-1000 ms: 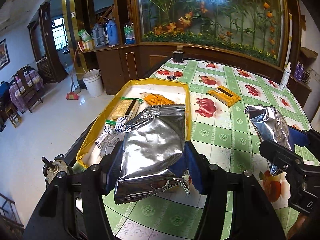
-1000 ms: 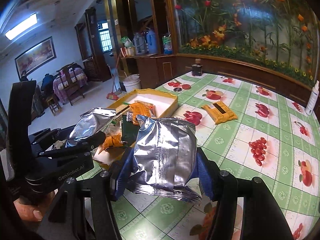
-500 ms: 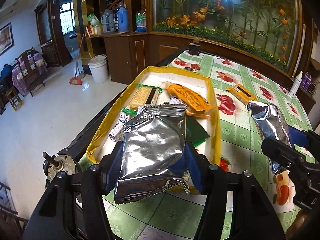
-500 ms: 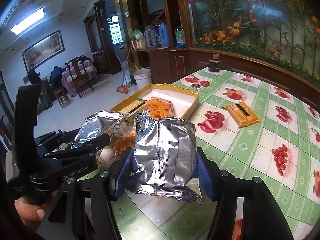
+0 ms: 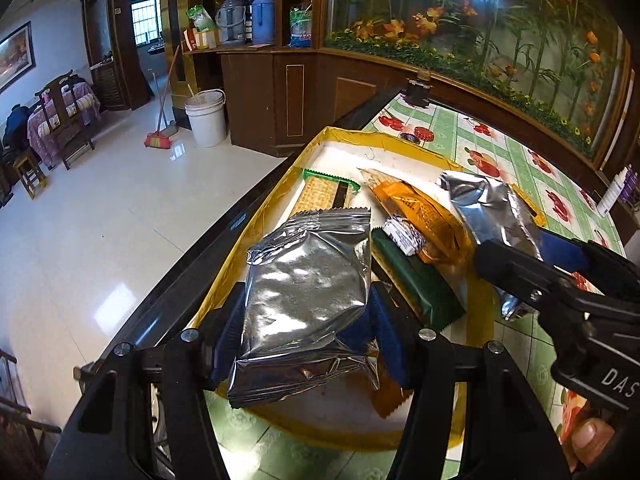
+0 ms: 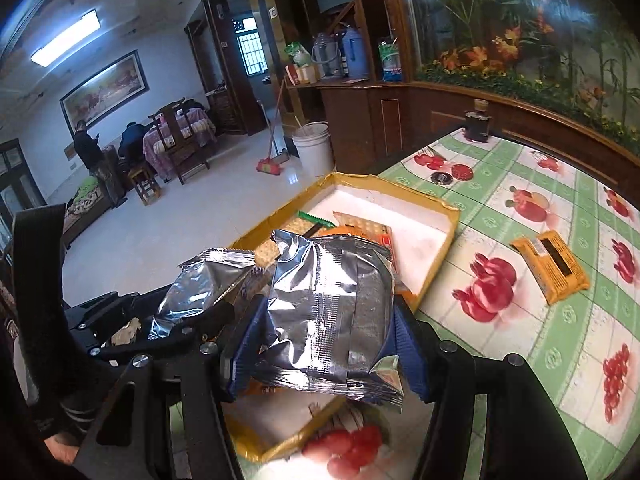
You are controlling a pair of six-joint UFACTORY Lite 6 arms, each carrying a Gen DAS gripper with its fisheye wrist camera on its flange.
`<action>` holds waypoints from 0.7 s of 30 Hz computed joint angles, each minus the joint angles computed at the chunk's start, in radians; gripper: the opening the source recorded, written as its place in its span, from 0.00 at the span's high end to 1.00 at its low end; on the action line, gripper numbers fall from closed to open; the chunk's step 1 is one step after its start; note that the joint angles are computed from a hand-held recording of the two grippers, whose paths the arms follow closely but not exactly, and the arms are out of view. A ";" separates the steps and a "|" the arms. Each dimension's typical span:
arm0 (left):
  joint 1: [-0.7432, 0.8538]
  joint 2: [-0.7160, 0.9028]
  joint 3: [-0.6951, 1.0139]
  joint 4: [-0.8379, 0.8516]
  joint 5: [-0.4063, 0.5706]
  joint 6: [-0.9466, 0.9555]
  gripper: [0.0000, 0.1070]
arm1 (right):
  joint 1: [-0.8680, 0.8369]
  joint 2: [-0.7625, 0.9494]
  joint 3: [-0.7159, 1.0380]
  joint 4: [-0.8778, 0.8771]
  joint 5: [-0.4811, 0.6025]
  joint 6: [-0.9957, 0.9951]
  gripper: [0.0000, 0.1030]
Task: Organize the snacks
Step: 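Open both tools to drop the silver foil bags into the tray box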
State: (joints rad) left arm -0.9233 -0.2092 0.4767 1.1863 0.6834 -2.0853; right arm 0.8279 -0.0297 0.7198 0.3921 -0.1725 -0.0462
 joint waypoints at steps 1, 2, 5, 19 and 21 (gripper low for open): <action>0.011 0.016 0.009 0.008 -0.007 0.002 0.45 | -0.010 0.025 0.023 -0.072 0.002 0.064 0.40; 0.021 0.032 0.017 0.014 -0.015 0.004 0.45 | -0.017 0.046 0.043 -0.121 0.005 0.108 0.40; 0.065 0.073 0.032 0.037 -0.053 0.006 0.45 | -0.046 0.110 0.102 -0.237 0.009 0.208 0.40; 0.162 0.176 0.118 0.068 -0.109 0.069 0.45 | -0.168 0.323 0.304 -0.901 0.013 0.832 0.40; 0.174 0.196 0.133 0.071 -0.117 0.078 0.45 | -0.174 0.347 0.324 -0.946 0.011 0.872 0.40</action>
State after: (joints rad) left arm -0.7498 -0.0129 0.6102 1.2573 0.5666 -2.0068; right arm 0.6536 0.3170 1.0438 -0.5539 -0.1616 0.8255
